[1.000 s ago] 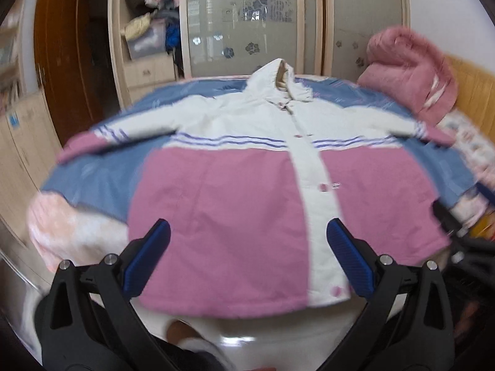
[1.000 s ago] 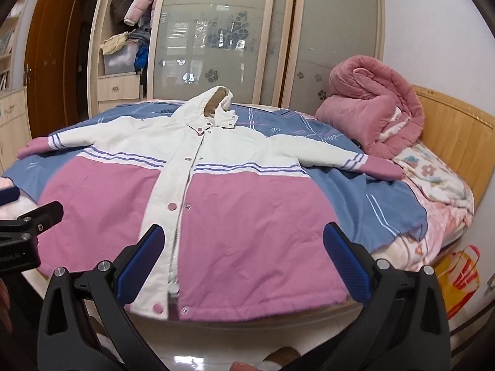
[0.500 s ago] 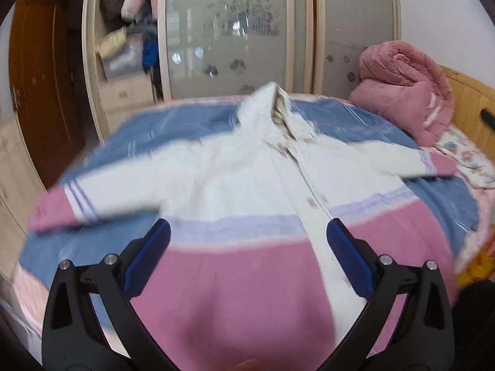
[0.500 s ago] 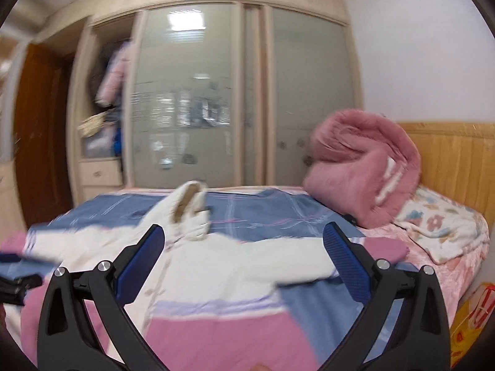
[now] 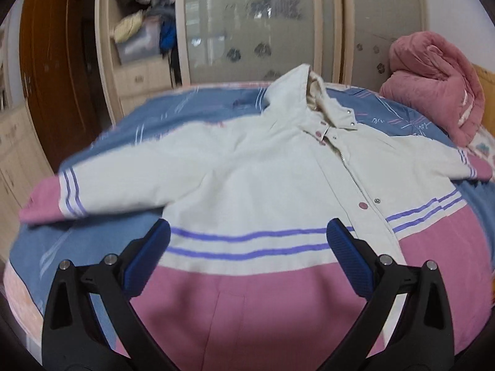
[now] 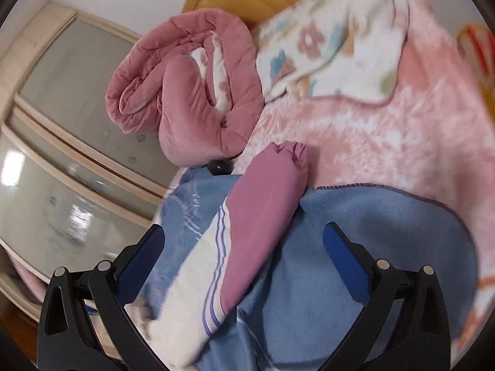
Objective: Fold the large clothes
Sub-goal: 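Reach the right gripper to the pink sleeve cuff and grasp it, then fold the held sleeve across the jacket front and open the right gripper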
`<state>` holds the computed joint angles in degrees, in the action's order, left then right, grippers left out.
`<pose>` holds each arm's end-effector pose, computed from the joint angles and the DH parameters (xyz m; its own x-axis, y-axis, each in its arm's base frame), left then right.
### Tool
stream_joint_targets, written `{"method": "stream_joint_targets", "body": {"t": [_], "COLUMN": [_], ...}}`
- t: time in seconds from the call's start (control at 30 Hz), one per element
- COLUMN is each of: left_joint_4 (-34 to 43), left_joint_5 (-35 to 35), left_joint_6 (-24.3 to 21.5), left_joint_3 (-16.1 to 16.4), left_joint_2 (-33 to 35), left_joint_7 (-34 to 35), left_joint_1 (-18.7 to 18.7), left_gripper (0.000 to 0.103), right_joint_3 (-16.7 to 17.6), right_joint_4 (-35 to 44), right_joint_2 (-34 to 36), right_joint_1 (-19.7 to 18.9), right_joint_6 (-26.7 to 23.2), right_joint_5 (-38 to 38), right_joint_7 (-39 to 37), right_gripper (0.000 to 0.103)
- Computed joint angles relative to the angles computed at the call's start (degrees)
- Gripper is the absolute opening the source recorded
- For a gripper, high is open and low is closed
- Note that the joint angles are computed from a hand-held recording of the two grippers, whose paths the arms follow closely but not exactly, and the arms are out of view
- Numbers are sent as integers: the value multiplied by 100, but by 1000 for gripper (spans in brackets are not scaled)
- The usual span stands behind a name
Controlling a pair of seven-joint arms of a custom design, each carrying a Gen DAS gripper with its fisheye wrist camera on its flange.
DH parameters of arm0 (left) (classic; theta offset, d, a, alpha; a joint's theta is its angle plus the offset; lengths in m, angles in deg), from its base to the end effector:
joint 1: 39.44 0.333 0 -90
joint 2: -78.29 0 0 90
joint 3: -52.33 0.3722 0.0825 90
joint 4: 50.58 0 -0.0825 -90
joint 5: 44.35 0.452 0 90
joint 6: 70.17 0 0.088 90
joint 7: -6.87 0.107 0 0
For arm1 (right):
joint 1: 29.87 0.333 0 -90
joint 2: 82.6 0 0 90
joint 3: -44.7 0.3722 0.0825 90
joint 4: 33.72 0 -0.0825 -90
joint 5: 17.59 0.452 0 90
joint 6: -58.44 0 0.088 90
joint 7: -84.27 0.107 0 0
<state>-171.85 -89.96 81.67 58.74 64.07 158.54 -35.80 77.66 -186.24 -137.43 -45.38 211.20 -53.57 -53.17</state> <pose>0.5675 0.1267 0.6372 -0.2982 -0.9533 -0.0480 -0.5288 0.2069 -0.8232 0.3510 0.1704 0.5749 -0.5091 -0.2695 -0.8175 0.2396 0.8678 -0.4353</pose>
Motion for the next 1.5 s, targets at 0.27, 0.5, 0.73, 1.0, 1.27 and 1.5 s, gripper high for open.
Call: {"method": "stream_joint_targets", "body": {"t": [0.27,0.5,0.73,1.0,1.27,1.5], "left_joint_4": [158,216,255,296,340,309], "left_joint_5": [-15,257,451,513,435,195], "left_joint_6": [-273,-314,-467,-583,-662,-623], "left_joint_3": [-119,-248,-332,-400,-371,-303], "left_joint_2": [153,265,369,427,414,299], "left_joint_7": [-362,-674,-878,-931,-941,-778], "left_joint_1": [8,65,73,42,95,79], "left_gripper": [101,101,101,101,101,101], "right_joint_3": [-107,444,503,588,1001,1888], "right_joint_4": [-288,-528,-239,-148,384,2250], "right_joint_2": [356,318,658,975,553,1049], "right_joint_1": [-515,-1816,-1903,-1974,-2235,-2589], "right_joint_6": [1098,2765,2241,1748,950,28], "right_joint_5": [-24,202,534,992,628,-1083], "right_joint_7": [57,386,-341,-688,-1091,-2338], "right_gripper": [102,102,97,33,12,12]}}
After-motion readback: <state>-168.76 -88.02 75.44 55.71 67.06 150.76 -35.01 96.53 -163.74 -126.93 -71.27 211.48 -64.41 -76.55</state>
